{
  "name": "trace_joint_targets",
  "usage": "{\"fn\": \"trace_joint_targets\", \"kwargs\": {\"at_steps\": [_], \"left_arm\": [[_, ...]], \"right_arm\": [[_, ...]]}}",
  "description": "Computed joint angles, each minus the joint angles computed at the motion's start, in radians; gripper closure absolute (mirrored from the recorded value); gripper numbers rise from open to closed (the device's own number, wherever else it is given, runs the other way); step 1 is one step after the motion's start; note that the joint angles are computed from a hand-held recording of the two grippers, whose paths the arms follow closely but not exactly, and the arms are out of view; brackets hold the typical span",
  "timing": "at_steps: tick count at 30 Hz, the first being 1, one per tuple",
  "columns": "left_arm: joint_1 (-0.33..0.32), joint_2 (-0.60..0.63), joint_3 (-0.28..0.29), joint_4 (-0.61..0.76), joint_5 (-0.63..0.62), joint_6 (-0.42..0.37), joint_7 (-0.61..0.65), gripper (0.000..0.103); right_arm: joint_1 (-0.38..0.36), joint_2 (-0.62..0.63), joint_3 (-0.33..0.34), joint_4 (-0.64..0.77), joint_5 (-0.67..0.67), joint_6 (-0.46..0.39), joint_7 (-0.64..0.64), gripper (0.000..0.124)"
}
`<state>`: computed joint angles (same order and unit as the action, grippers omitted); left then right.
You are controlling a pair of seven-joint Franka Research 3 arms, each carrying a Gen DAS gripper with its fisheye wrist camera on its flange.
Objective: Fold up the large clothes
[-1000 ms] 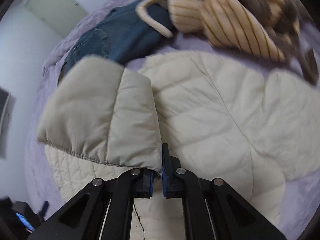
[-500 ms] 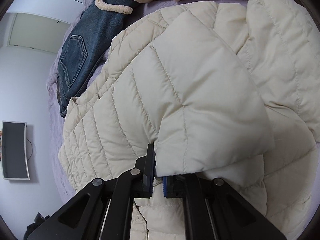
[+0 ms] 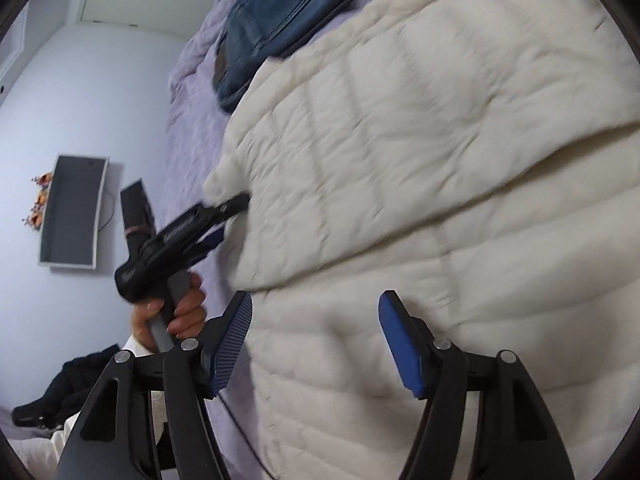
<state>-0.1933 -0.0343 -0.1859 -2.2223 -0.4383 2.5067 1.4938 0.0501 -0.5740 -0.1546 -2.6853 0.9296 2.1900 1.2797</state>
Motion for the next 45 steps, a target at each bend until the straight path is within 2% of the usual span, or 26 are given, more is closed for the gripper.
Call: {"fn": "trace_joint_targets", "kwargs": {"at_steps": [4,6,7,8,9,10,13,16,19,21,22,23,24,25,26,29,30,31,32,33,34,35,41,45], "left_arm": [[0.008,-0.003,0.01,0.004,-0.037,0.003,0.026,0.042],[0.01,0.007,0.01,0.015,-0.039,0.004,0.049,0.043],[0.011,0.014,0.009,0.023,-0.039,0.002,0.062,0.047],[0.014,0.021,0.01,0.032,-0.046,-0.004,0.082,0.055],[0.017,0.028,0.009,0.042,-0.047,-0.009,0.092,0.056],[0.02,0.03,0.007,0.045,-0.039,-0.009,0.092,0.057],[0.026,0.043,0.002,0.064,-0.008,-0.019,0.095,0.057],[0.028,0.048,-0.004,0.072,0.028,-0.025,0.098,0.056],[0.029,0.045,-0.007,0.073,0.051,-0.026,0.081,0.056],[0.028,0.039,-0.008,0.07,0.057,-0.024,0.076,0.056],[0.028,0.038,-0.008,0.069,0.061,-0.024,0.072,0.056],[0.027,0.037,-0.008,0.068,0.066,-0.026,0.069,0.056],[0.027,0.035,-0.007,0.067,0.071,-0.027,0.067,0.056],[0.026,0.035,-0.007,0.068,0.077,-0.029,0.063,0.056],[0.025,0.036,-0.007,0.069,0.082,-0.029,0.058,0.056],[0.021,0.042,-0.011,0.077,0.105,-0.028,0.032,0.056],[0.019,0.042,-0.013,0.078,0.113,-0.028,0.022,0.056],[0.017,0.044,-0.014,0.082,0.125,-0.031,0.007,0.056],[0.017,0.041,-0.014,0.084,0.139,-0.038,-0.006,0.056],[0.016,0.038,-0.014,0.085,0.16,-0.048,-0.027,0.049],[0.015,0.029,-0.014,0.084,0.198,-0.058,-0.064,0.044],[0.014,0.012,-0.013,0.073,0.237,-0.057,-0.099,0.036],[0.009,-0.121,0.007,-0.015,0.279,-0.044,-0.168,0.036],[-0.012,-0.151,0.011,-0.047,0.279,-0.043,-0.208,0.035]], "right_arm": [[0.124,0.096,0.046,0.026,0.196,0.051,-0.066,0.055],[0.157,0.147,0.072,0.058,0.267,0.096,-0.095,0.056],[0.168,0.172,0.085,0.075,0.291,0.123,-0.105,0.058],[0.177,0.197,0.097,0.089,0.311,0.151,-0.115,0.074],[0.185,0.224,0.104,0.103,0.331,0.173,-0.123,0.09],[0.193,0.256,0.102,0.118,0.361,0.172,-0.139,0.122],[0.204,0.304,0.121,0.122,0.431,0.201,-0.131,0.122],[0.214,0.301,0.138,0.109,0.433,0.192,-0.116,0.122],[0.207,0.265,0.128,0.105,0.35,0.122,-0.114,0.122],[0.18,0.223,0.12,0.109,0.219,0.086,-0.093,0.121],[0.161,0.191,0.114,0.102,0.16,0.087,-0.086,0.114],[0.138,0.156,0.105,0.09,0.111,0.097,-0.076,0.09],[0.105,0.099,0.089,0.053,0.06,0.108,-0.061,0.072],[0.07,0.067,0.079,0.035,0.014,0.134,-0.032,0.044],[0.032,0.04,0.069,0.017,-0.028,0.168,0.001,0.043],[-0.073,0.044,0.023,0.008,-0.121,0.234,0.101,0.045],[-0.097,0.061,0.004,0.01,-0.122,0.258,0.139,0.049],[-0.107,0.083,-0.024,0.015,-0.095,0.279,0.156,0.053],[-0.111,0.105,-0.054,0.023,-0.057,0.294,0.16,0.062],[-0.11,0.132,-0.076,0.032,-0.015,0.309,0.154,0.07],[-0.106,0.157,-0.097,0.044,0.027,0.309,0.132,0.1],[-0.111,0.177,-0.109,0.059,0.043,0.293,0.117,0.121],[-0.166,0.13,-0.075,0.021,-0.015,0.243,0.157,0.121],[-0.186,0.089,-0.073,-0.019,-0.041,0.22,0.189,0.121]]}}
